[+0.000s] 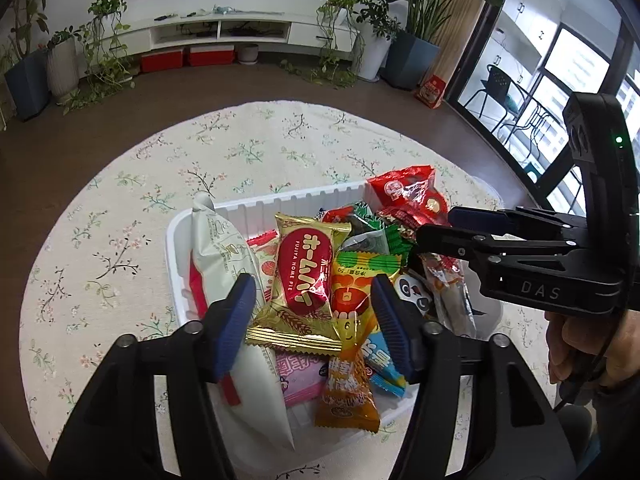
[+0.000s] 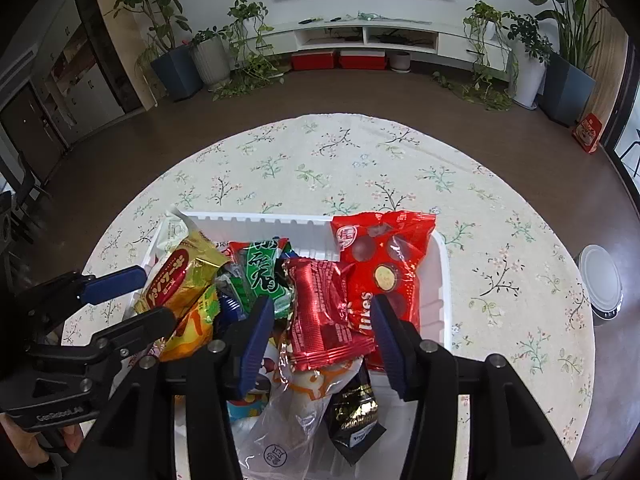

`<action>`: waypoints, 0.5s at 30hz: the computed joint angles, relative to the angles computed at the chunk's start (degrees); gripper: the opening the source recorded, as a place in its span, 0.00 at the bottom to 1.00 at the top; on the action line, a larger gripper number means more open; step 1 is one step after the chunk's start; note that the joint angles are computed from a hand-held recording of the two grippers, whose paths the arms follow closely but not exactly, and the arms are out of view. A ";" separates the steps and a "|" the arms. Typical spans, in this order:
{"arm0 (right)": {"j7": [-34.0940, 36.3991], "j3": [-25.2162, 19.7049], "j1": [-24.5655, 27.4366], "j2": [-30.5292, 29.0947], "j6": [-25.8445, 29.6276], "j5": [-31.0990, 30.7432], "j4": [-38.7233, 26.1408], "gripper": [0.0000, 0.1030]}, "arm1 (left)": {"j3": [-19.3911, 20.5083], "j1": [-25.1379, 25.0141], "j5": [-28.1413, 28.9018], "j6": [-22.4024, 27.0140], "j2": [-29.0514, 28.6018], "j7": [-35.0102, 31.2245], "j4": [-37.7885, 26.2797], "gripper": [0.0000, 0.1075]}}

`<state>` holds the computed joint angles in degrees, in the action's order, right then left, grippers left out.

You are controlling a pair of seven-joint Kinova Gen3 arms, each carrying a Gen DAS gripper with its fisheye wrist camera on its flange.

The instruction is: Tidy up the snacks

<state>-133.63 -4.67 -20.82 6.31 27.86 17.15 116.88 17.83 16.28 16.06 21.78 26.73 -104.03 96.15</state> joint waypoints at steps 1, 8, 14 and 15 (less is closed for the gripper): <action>-0.16 0.01 0.05 -0.52 -0.16 -0.16 0.24 0.55 | 0.42 -0.39 0.25 -0.52 -0.64 -0.21 0.69 0.56; -7.99 -2.83 1.47 -9.69 -4.70 3.37 6.34 0.87 | 11.74 -9.44 -6.42 -13.26 -8.09 6.32 12.78 0.96; -17.71 -13.66 8.28 -20.73 -6.30 5.09 13.56 0.99 | 26.32 -22.52 -12.14 -26.94 -18.93 14.40 28.70 0.96; -19.75 -16.17 9.83 -22.37 -6.02 5.61 14.41 1.00 | 28.97 -24.82 -13.14 -28.73 -21.46 16.69 31.36 0.96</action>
